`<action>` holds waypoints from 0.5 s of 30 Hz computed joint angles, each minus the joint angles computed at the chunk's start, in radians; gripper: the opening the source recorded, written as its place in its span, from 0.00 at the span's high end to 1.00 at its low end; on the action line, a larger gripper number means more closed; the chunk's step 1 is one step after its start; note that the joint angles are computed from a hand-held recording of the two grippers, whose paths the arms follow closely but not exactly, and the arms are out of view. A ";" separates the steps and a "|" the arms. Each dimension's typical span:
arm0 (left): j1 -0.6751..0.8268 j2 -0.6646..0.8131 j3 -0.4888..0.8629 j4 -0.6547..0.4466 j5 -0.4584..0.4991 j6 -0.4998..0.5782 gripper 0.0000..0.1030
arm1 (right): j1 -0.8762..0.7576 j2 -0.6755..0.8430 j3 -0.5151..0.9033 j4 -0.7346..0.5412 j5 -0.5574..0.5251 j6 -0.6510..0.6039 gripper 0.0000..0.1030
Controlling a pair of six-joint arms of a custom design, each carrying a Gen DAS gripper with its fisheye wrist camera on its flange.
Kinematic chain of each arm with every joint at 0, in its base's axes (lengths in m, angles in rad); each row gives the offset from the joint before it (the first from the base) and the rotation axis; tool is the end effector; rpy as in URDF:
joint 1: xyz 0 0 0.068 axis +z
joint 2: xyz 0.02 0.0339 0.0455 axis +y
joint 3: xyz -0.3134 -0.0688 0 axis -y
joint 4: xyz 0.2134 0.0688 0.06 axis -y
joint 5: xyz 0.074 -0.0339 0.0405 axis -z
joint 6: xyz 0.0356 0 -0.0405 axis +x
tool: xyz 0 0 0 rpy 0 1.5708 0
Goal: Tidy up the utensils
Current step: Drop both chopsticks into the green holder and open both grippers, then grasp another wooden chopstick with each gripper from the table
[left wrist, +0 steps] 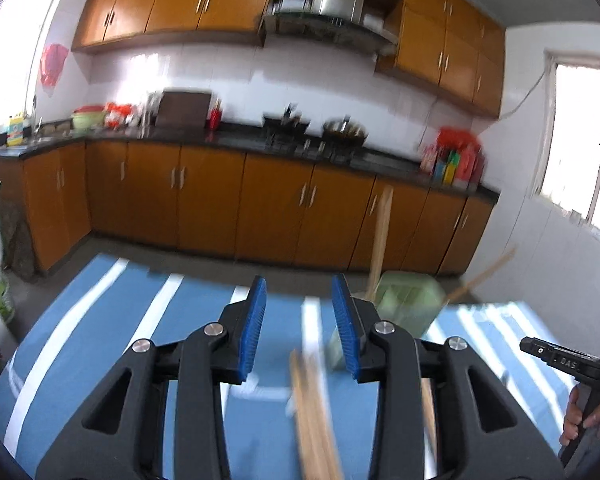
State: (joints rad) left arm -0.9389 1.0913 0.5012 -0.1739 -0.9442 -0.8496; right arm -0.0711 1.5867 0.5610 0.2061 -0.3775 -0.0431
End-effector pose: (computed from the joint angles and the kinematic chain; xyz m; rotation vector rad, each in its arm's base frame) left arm 0.1146 -0.1077 0.2570 -0.3363 1.9600 -0.0255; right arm 0.2603 -0.0054 0.1972 -0.1438 2.3470 0.3944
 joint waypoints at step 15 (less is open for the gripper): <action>-0.069 0.214 -0.320 0.219 0.192 -0.335 0.66 | 0.220 0.371 -0.277 0.500 0.160 0.031 0.84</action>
